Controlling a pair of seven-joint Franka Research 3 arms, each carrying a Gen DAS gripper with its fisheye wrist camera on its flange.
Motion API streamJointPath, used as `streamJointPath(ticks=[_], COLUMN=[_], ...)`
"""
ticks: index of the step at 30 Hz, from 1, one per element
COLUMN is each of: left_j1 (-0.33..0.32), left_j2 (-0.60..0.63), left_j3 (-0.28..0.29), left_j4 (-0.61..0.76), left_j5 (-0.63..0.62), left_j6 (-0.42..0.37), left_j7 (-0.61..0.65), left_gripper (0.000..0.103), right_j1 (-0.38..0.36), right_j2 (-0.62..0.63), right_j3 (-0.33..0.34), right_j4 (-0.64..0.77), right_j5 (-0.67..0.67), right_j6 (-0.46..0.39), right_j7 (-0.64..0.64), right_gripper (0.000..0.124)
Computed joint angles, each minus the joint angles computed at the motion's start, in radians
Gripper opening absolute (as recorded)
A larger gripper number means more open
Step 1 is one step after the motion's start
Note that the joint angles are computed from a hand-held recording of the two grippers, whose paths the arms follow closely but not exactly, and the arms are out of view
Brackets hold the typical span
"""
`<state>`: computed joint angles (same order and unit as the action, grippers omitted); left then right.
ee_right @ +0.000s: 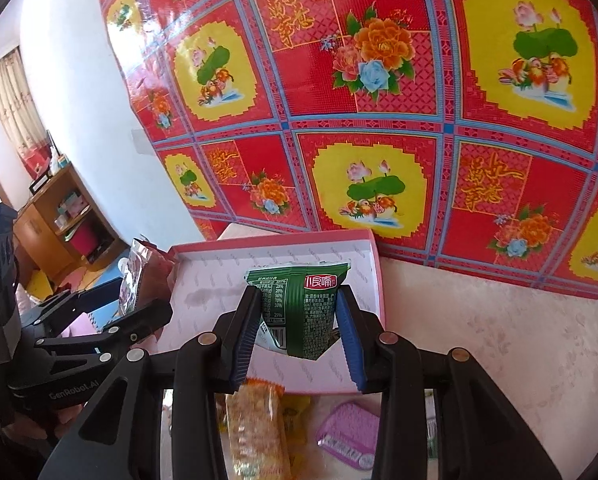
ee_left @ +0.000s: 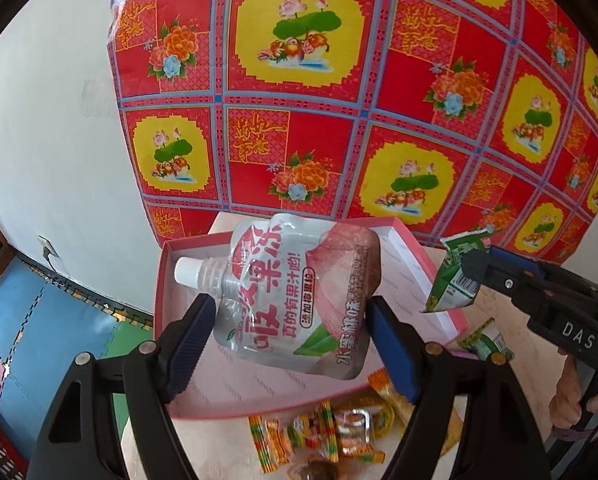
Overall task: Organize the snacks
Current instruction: 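Carry the pouch and green packet over the pink box with both grippers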
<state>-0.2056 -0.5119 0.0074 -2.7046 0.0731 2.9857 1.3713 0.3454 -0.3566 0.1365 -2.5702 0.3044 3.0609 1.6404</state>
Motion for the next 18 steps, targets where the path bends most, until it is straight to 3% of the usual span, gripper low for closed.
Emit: streamJointPath(ticks=[10,18], left_j1=[0.062,0.095], left_j2=[0.133,0.232], left_j3=[-0.044,-0.064], left_j4=[0.068,0.127], left_j5=[0.035,0.054], left_j6=[0.024,0.018], left_j7=[-0.042,-0.069], left_gripper=[0.081,0.081], right_j1=[0.038,0.026], right_j2=[0.127,0.219], right_j3=[-0.05,-0.046], right_j4=[0.091,0.161], right_j5=[0.051,0.078], right_j6=[0.001,-0.009], right_j7=[-0.07,-0.104], right_gripper=[0.039,0.039])
